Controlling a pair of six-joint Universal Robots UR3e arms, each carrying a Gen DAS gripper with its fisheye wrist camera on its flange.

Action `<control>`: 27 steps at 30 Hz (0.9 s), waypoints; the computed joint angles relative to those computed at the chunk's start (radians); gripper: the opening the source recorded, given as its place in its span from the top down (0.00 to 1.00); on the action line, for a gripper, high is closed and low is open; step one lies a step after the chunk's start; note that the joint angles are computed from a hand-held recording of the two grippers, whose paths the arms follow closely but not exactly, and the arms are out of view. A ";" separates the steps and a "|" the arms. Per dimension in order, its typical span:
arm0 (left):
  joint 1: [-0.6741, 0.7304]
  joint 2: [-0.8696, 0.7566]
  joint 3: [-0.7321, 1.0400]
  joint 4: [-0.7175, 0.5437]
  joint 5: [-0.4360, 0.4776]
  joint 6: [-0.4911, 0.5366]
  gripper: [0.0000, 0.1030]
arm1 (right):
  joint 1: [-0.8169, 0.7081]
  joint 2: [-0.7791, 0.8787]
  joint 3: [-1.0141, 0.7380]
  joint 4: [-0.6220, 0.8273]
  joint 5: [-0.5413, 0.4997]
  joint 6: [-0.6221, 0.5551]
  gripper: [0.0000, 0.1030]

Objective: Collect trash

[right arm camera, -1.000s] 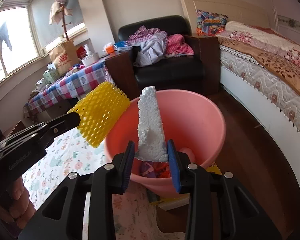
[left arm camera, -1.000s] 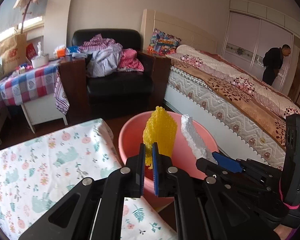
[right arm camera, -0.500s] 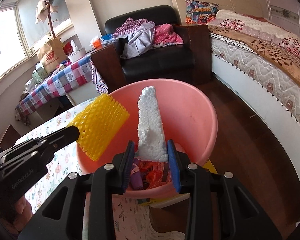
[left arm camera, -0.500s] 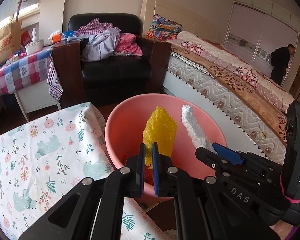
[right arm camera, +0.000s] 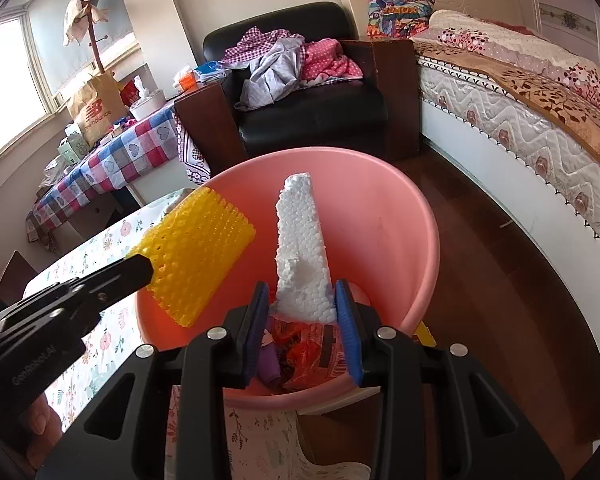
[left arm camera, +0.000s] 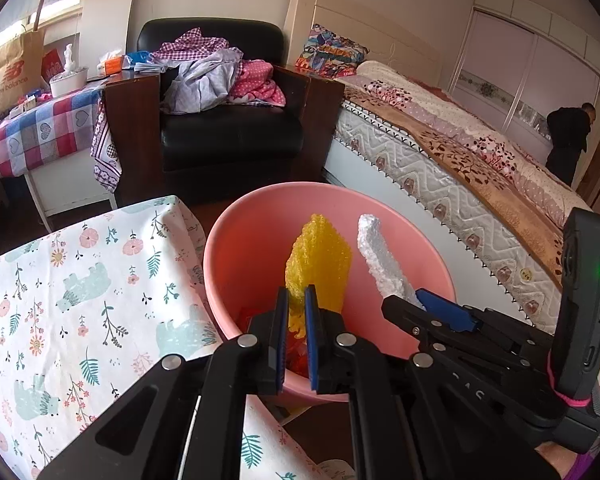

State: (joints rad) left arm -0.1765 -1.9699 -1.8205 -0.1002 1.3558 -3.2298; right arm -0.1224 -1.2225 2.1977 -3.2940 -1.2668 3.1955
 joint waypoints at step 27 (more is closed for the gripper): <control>0.011 0.193 -0.184 0.091 -0.001 -0.036 0.58 | 0.016 -0.163 0.147 -0.037 0.006 -0.010 0.54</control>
State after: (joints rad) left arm -0.1658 -1.7774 -2.0046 -0.0093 1.3552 -3.2658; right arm -0.1069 -1.3854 2.3450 -3.3314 -1.2609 3.1855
